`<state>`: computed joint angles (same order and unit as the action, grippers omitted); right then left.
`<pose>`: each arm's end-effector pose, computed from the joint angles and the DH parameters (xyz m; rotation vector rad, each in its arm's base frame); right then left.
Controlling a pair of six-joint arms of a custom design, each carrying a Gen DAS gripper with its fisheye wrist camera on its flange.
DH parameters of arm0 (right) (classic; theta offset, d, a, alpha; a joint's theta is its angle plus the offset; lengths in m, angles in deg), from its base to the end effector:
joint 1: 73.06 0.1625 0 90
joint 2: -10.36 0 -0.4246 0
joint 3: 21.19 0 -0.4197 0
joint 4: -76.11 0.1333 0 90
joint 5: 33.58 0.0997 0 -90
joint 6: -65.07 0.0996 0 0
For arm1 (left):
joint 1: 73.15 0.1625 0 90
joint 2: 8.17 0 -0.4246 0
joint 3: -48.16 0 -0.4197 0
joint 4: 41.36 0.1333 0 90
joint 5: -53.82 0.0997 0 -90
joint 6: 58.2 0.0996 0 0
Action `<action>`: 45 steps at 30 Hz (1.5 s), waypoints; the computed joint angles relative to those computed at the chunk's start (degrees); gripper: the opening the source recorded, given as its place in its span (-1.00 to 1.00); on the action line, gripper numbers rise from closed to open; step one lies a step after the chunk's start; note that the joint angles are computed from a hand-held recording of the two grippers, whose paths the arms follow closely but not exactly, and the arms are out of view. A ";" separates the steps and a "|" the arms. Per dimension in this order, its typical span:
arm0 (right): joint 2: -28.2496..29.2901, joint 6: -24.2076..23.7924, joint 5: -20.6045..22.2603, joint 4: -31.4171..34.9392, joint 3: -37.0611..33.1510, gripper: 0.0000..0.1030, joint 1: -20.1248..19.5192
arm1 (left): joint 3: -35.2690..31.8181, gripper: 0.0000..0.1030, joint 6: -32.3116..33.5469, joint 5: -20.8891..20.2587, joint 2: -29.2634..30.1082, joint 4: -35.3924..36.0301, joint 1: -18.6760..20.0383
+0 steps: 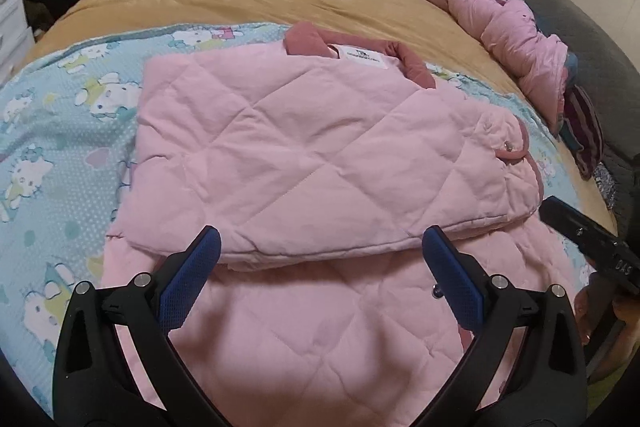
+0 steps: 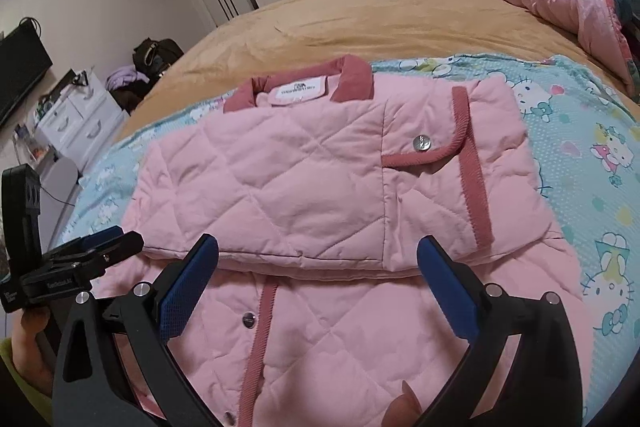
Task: Fold large clothes
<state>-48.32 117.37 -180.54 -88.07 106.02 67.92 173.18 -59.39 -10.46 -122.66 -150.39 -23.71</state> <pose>0.4034 -0.2628 0.0904 -0.0910 -2.3752 1.0835 -0.0925 -0.3795 0.3982 0.8808 2.6001 -0.4139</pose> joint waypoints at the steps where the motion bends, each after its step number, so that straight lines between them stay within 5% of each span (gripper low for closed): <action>1: -0.19 0.31 -0.37 0.60 -0.18 0.92 0.50 | 0.03 0.83 -0.48 0.09 -0.46 0.65 -0.44; 21: -1.42 6.25 -3.85 13.91 -5.43 0.92 8.63 | -1.09 0.83 -6.47 1.99 -9.49 9.87 -9.99; 45: -1.59 25.95 -9.09 42.74 -11.95 0.92 21.35 | -3.09 0.83 -20.12 7.91 -24.95 30.15 -27.71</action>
<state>-49.91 143.32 -189.63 -45.33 94.07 89.27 170.09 -79.51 -2.55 -147.60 -120.24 -51.42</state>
